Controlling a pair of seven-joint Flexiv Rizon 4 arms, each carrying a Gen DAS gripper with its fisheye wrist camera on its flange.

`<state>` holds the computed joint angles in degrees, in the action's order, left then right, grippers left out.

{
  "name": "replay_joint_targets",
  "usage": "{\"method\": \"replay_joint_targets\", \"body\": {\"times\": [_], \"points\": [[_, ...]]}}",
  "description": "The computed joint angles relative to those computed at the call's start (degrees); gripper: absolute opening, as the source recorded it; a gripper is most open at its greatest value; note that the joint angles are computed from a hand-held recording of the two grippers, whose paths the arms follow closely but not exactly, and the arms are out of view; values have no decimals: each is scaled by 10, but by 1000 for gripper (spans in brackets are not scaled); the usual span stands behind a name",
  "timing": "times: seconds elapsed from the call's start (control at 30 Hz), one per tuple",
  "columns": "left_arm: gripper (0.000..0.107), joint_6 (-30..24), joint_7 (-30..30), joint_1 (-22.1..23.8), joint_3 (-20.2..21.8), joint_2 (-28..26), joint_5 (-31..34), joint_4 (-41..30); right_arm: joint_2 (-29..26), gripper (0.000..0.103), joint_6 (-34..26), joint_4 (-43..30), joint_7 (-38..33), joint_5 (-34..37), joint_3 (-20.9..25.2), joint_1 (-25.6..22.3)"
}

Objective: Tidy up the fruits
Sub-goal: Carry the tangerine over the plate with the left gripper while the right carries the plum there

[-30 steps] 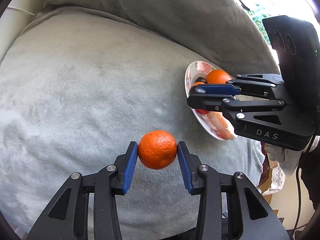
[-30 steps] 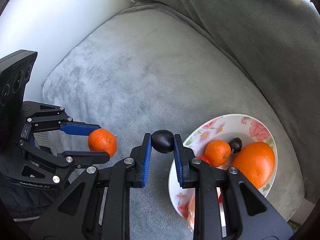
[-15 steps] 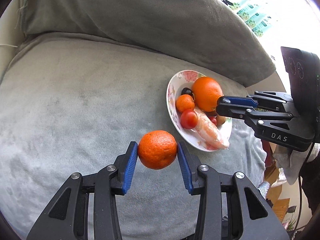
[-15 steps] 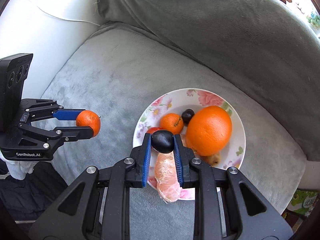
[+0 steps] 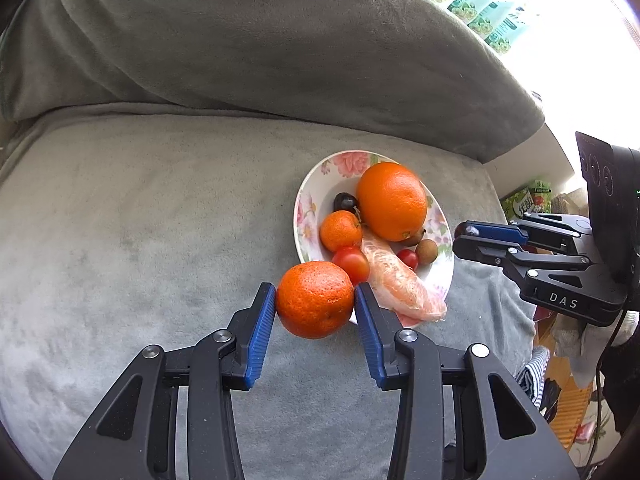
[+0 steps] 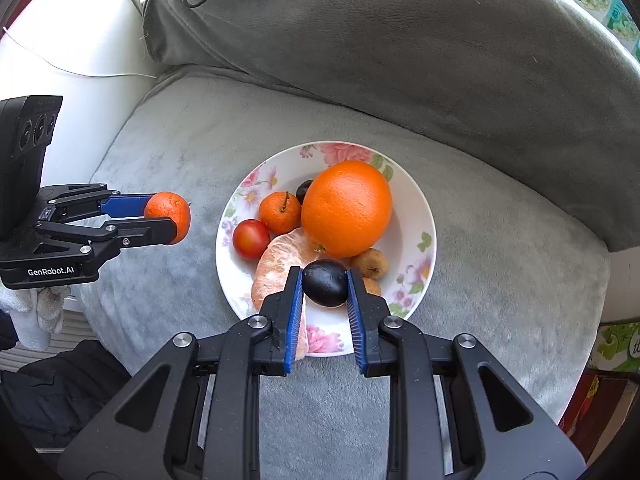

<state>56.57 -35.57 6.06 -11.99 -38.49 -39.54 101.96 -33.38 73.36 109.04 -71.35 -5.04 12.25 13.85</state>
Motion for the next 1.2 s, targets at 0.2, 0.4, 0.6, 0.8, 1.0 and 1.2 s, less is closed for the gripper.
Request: {"method": "replay_joint_targets", "body": {"times": [0.2, 0.4, 0.6, 0.8, 1.0, 1.2], "points": [[39, -2, 0, -5, -2, -5, 7, -12, 0, 22, 13, 9, 20, 5, -9, 0], [39, -3, -4, -10, -3, -12, 14, -27, -4, 23, 19, 12, 33, 1, -12, 0], [39, -5, -11, -17, -3, -23, 26, -44, -10, 23, 28, 12, 43, 0, -10, -3], [39, -11, -20, -24, 0, -33, 45, -63, -12, 23, 26, 10, 44, -2, -8, -6], [39, -21, -35, -30, 5, -47, 64, -91, -17, 23, 16, 2, 38, 0, -1, -11], [39, -29, -47, -32, 5, -59, 77, -112, -25, 23, 10, -9, 25, 5, 5, -15]]}}
